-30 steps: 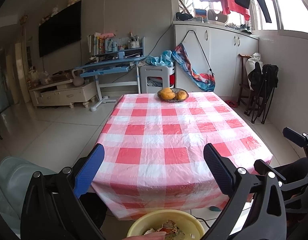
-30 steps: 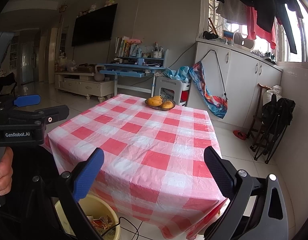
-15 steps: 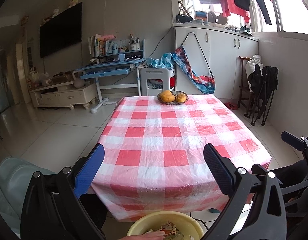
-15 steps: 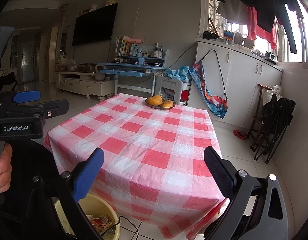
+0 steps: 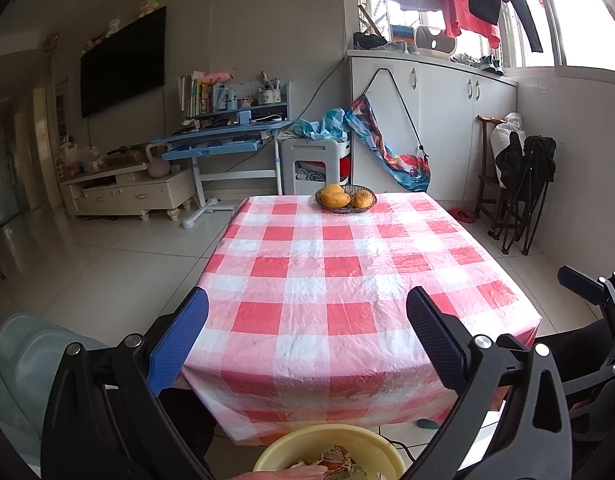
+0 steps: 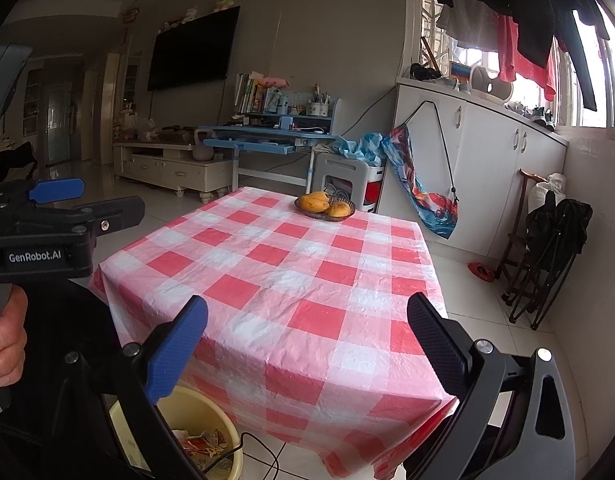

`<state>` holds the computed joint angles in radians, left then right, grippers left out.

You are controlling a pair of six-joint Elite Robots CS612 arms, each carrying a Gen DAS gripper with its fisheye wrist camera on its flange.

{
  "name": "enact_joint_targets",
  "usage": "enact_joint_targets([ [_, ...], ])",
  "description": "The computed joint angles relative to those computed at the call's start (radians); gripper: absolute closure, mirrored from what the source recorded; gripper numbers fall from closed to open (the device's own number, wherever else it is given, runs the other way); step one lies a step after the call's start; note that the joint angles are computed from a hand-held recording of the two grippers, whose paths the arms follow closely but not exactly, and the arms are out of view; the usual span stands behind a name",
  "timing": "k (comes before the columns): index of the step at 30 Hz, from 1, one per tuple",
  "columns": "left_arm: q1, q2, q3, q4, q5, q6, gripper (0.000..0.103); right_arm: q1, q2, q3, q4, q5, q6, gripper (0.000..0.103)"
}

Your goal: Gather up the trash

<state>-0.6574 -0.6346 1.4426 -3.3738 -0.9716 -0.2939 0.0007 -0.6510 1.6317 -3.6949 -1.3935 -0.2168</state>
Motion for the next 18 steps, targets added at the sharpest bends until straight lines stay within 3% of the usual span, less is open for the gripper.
enact_joint_targets([
  [18, 0.003, 0.001, 0.003, -0.006, 0.003, 0.0, 0.007, 0.004, -0.001, -0.003, 0.011, 0.007, -0.009, 0.008],
])
